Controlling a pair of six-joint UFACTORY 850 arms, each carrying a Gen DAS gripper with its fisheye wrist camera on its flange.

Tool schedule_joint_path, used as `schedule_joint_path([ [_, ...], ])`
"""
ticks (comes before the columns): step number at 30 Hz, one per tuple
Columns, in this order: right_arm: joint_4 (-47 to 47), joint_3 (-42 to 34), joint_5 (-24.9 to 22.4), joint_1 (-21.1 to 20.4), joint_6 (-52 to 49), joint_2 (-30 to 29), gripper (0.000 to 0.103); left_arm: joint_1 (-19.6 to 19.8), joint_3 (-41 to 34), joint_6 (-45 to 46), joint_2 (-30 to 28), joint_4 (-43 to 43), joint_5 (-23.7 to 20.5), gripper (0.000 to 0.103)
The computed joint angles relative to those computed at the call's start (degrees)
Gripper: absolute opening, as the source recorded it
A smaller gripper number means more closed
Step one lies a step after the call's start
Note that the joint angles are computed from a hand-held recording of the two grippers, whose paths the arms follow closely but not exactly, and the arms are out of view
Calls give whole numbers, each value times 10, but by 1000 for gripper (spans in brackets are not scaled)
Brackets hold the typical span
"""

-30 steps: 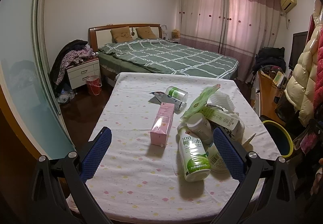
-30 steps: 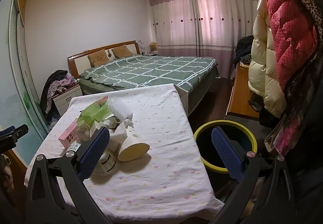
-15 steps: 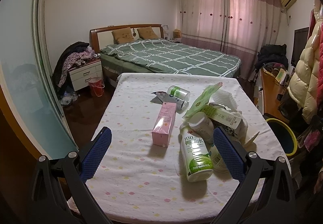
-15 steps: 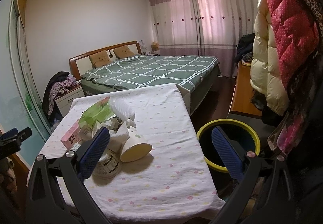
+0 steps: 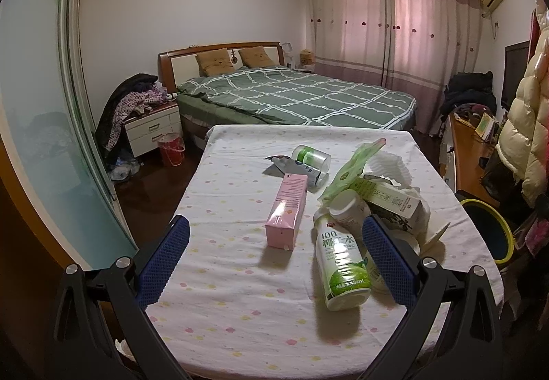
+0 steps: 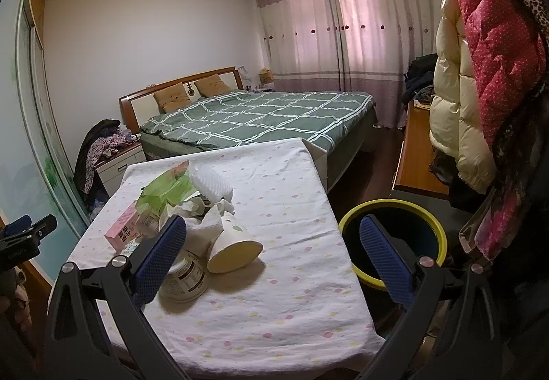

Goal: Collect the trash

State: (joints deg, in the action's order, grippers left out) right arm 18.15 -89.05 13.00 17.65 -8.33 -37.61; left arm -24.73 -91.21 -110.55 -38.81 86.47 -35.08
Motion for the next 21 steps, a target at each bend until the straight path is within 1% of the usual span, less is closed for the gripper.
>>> schedule_joint_path([
  [5, 0, 0, -2, 0, 0, 0, 97, 2, -10, 12, -6, -20, 3, 99],
  [9, -3, -2, -2, 0, 3, -2, 97, 2, -17, 23, -11, -36, -6, 99],
  [12, -3, -5, -4, 1, 3, -5, 97, 8, -16, 22, -10, -36, 28, 99],
  [13, -4, -5, -5, 2, 4, -5, 97, 7, -20, 32, -13, -47, 24, 99],
  [15, -4, -6, -5, 2, 3, -6, 97, 1, -33, 49, -23, -57, -10, 99],
  [16, -4, -6, -5, 2, 3, -6, 97, -1, -36, 49, -25, -55, -21, 99],
  [18, -10, -7, -6, 2, 10, -7, 97, -2, -27, 21, -22, -23, -16, 99],
  [19, -13, -7, -7, 2, 13, -7, 97, -5, -19, -4, -20, 11, -25, 99],
  [20, -13, -7, -7, 2, 13, -7, 97, -9, -20, -9, -22, 24, -42, 99],
  [21, -14, -7, -7, 2, 13, -7, 97, -11, -18, -14, -21, 30, -47, 99],
])
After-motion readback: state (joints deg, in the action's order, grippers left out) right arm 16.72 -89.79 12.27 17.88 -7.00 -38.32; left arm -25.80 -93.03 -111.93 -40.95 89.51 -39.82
